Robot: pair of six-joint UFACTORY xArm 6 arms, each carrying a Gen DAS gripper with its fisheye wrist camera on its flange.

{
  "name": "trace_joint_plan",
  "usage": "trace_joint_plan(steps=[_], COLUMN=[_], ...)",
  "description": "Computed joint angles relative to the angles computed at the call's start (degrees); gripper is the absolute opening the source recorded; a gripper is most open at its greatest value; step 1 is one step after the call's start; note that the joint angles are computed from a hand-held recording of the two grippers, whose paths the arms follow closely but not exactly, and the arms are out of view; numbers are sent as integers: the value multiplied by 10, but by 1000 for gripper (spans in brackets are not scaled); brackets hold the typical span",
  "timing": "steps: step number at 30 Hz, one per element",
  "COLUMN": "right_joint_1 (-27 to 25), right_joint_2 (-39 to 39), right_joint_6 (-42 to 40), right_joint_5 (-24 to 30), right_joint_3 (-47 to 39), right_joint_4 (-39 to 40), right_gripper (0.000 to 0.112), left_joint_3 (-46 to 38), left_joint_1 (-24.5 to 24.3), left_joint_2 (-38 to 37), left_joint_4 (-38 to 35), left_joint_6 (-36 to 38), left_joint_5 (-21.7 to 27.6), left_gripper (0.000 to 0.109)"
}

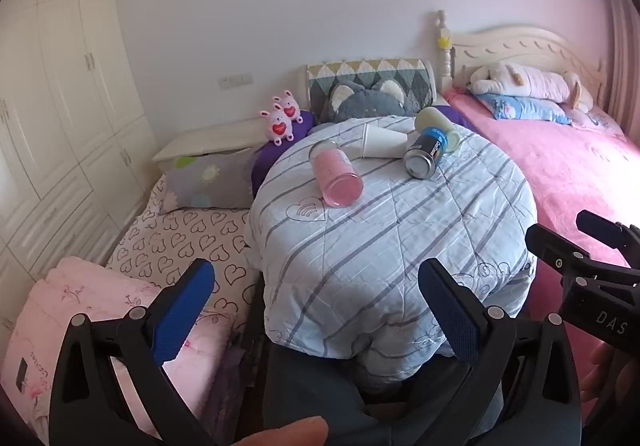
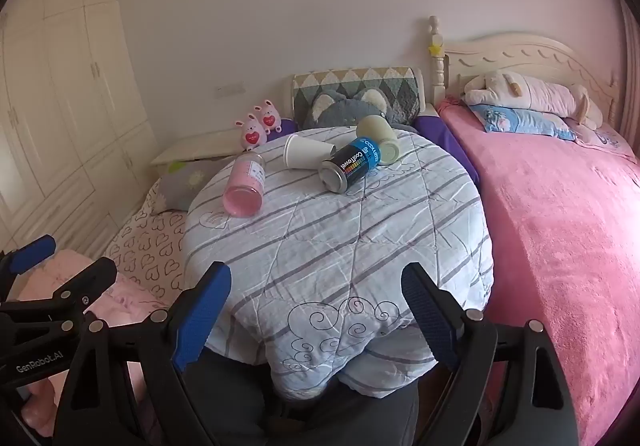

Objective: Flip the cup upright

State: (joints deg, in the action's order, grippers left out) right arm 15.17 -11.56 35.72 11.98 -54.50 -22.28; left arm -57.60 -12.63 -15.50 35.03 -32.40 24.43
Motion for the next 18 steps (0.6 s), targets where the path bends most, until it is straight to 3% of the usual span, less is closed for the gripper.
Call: trace_joint_plan(steps=[18], right_joint_1=[0], right_joint_2=[2], right_joint_6=[-6], right_joint_5=[-5], right_joint_3=[0], right_joint_4=[9], right_gripper=[88], left_joint_3=[0], left_joint_1=[0], left_joint_2=[0], left_joint_4=[3], left_joint_6=[-3], left_joint_5=[-1], left_gripper=[103])
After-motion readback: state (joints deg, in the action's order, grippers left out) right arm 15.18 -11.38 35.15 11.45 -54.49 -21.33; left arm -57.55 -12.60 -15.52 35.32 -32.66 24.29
